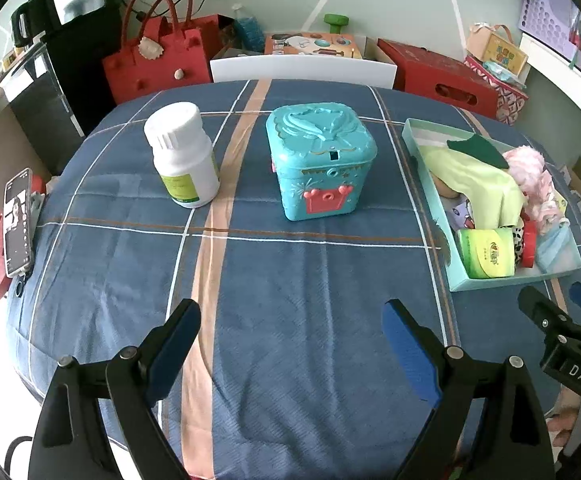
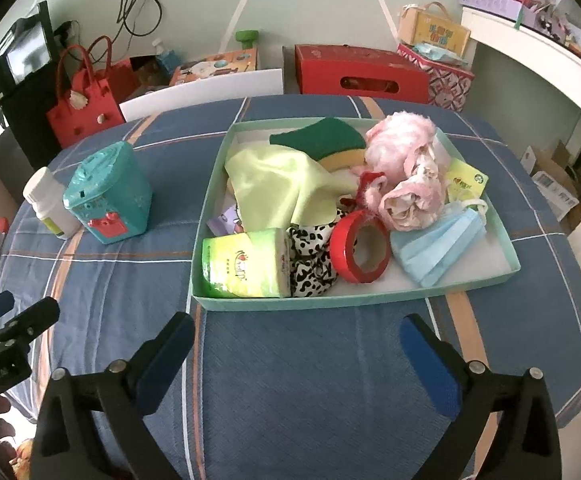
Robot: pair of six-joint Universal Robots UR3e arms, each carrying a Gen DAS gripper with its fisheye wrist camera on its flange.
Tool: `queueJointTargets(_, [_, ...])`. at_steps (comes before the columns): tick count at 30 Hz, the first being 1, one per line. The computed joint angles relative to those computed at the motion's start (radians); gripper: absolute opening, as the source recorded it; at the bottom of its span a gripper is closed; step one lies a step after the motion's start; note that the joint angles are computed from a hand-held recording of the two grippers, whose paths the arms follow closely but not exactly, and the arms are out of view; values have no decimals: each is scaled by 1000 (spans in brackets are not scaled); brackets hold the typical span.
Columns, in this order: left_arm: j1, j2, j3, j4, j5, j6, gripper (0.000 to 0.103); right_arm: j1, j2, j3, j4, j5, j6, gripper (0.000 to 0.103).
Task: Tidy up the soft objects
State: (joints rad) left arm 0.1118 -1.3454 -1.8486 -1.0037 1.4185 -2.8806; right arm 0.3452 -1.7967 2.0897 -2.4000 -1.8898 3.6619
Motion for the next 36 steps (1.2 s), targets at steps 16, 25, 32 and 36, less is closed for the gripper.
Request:
queueJointTargets(16, [21,-2,4,-19,-1,-8,92,9,-12,13,1,-42,36,103])
queueJointTargets(25, [-11,-15,11,-2,49,-19,92,17,-9,9,9,-58,48,103])
queueJointTargets(32, [-29,-18,8,18,85,-31,92,19,-8,5,14,-61,52,103])
queueJointTargets(36, [-35,-15,3,31,106,-39,92,19,-9,5,15,-62,51,103])
